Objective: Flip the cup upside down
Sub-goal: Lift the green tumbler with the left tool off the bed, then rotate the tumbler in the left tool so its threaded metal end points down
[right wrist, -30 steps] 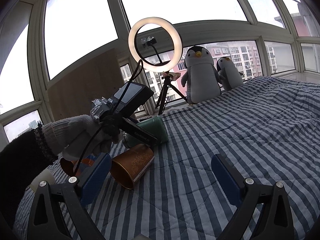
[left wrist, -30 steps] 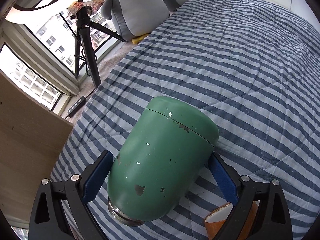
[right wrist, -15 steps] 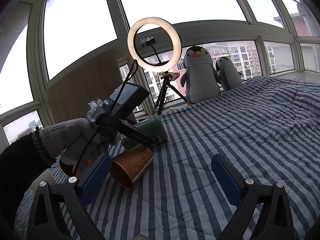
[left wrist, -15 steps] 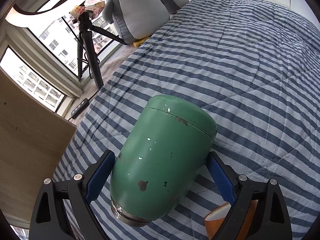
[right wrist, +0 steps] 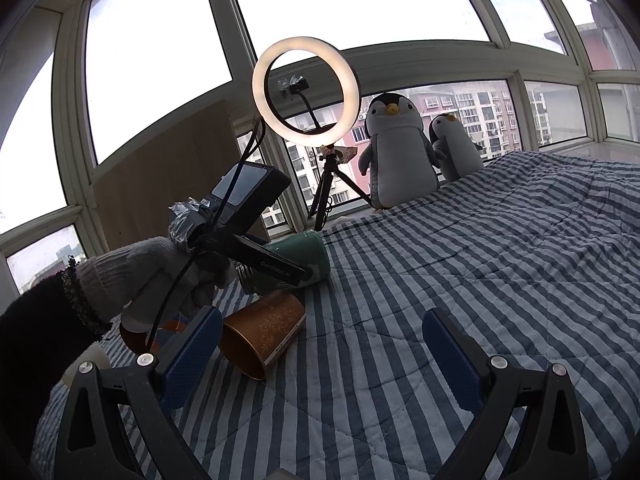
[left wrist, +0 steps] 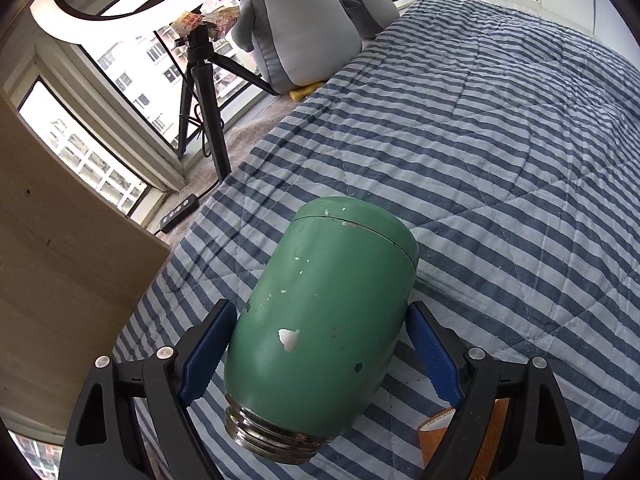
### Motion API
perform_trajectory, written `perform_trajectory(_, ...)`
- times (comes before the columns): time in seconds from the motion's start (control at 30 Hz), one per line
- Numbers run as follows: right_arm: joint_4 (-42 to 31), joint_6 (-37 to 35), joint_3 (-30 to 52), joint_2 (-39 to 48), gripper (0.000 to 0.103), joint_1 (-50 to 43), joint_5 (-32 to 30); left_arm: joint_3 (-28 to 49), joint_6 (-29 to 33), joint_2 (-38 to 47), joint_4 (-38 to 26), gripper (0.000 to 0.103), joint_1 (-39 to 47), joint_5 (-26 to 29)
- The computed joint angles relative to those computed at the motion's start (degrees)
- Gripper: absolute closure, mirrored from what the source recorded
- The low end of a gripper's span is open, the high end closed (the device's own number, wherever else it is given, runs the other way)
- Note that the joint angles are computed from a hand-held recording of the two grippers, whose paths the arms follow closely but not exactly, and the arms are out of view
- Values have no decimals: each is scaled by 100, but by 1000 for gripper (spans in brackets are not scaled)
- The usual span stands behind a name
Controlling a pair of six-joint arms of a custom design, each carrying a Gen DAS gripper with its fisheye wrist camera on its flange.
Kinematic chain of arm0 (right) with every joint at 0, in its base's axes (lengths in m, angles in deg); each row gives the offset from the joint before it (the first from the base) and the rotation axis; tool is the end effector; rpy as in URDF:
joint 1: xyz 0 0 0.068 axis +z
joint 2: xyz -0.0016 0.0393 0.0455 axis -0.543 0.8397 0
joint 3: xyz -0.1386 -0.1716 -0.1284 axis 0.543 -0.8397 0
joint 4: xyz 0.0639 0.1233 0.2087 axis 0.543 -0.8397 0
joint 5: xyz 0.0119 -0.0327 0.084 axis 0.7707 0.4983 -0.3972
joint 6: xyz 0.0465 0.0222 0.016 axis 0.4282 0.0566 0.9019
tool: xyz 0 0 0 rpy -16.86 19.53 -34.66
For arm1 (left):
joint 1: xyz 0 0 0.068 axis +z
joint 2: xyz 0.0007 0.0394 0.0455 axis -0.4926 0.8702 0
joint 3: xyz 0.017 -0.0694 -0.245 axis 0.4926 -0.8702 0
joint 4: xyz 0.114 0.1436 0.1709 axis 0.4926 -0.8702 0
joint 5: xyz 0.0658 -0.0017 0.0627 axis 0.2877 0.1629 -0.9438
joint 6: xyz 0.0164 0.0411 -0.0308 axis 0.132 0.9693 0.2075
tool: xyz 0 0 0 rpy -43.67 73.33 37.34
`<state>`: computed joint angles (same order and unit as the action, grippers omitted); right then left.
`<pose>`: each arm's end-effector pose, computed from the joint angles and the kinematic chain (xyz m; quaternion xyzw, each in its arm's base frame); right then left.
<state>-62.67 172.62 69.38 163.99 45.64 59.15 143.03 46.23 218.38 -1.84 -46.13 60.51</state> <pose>0.1090 0.3690 0.0715 0.2206 0.7899 0.0387 0.5710 0.4331 -0.1353 0.0799 0.5435 0.7889 0.0033 0.2866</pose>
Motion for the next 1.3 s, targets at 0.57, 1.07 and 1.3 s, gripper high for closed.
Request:
perform_trajectory(0.57, -135, 184, 31, 15, 4, 31, 58, 412, -115, 417, -118, 14, -118, -132)
perform_trajectory(1.07, -662, 632, 231, 128, 4, 62, 59, -794, -232, -1235, -32, 16, 482, 162)
perform_trajectory(1.3, -965, 688, 460, 225, 4, 19, -69, -2351, 318, -2962, -228, 18, 1173, 655)
